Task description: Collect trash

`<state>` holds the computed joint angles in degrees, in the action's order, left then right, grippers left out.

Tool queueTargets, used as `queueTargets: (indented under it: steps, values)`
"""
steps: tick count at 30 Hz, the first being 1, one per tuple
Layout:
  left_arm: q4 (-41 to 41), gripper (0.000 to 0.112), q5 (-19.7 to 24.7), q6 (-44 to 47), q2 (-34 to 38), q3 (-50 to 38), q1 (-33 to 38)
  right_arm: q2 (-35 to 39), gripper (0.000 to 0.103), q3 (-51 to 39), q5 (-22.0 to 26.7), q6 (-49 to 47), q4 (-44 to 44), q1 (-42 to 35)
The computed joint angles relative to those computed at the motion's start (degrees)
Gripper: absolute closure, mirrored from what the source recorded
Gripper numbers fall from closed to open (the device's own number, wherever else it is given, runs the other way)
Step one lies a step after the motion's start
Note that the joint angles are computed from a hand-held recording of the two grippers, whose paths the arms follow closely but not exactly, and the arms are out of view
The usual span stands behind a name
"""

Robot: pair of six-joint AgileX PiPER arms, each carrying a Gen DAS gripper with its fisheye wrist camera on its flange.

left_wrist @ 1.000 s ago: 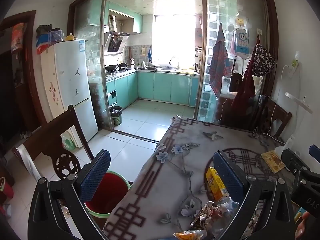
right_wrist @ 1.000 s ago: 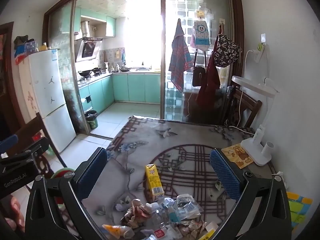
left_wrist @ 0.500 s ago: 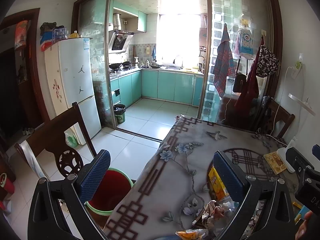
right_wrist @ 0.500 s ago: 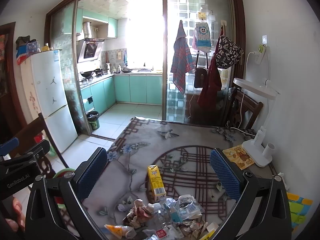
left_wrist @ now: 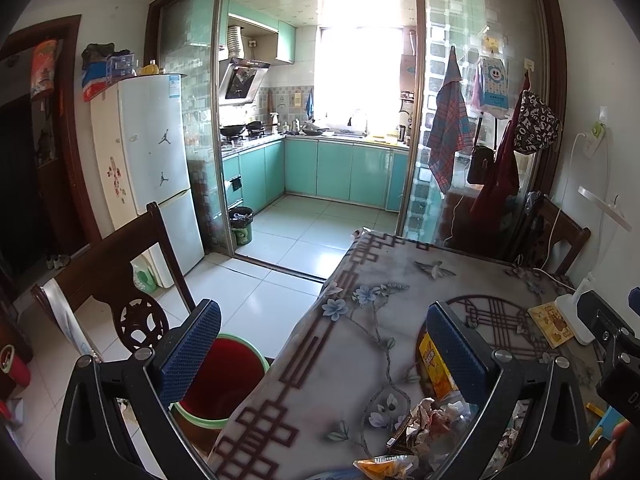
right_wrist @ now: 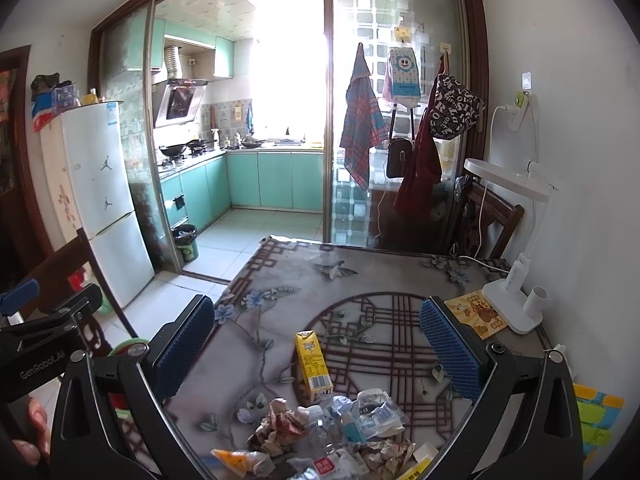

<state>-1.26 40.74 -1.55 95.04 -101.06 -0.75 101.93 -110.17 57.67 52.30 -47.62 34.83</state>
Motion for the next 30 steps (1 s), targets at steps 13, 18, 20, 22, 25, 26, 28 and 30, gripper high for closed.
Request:
queueTargets:
  steps: [13,18,20,22,25,26,28,30]
  values:
    - [1.0,0.009,-0.7,-0.6,-1.6,2.7,0.5,-0.5,0.0,0.8,0.1,0.8,-0.6,0.8]
    - [2.0,0.009,-0.3,-1.6,-1.4,2.1,0.2,-0.5,0.0,0.9,0.1,1.2,-0.9,1.2]
    - [1.9,0.009,-0.1,-1.6,-1.3,1.9,0.2,-0.4,0.0,0.7,0.1,1.0,-0.7,1.1]
    - [1.9,0.009,-0.2,-1.5,-1.3,2.0,0.2,-0.5,0.0,0.7,0.2,1.0,-0.7,1.1]
    - [1.7,0.009,-0.4,-1.3,-1.4,2.2,0.3,-0.5,0.0,0.9,0.1,1.2,-0.9,1.1]
    - [1.8,0.009,-0.5,-1.5,-1.4,2.3,0.3,-0.5,0.0,0.8,0.2,1.2,-0.8,1.2]
    - [1.7,0.009,-0.5,-1.3,-1.4,2.3,0.3,-0.5,0.0,0.8,0.2,1.3,-0.8,1.2]
    - [1.8,0.009,-0.4,-1.4,-1.5,2.3,0.3,-0.5,0.0,0.9,0.1,1.3,-0.8,1.2]
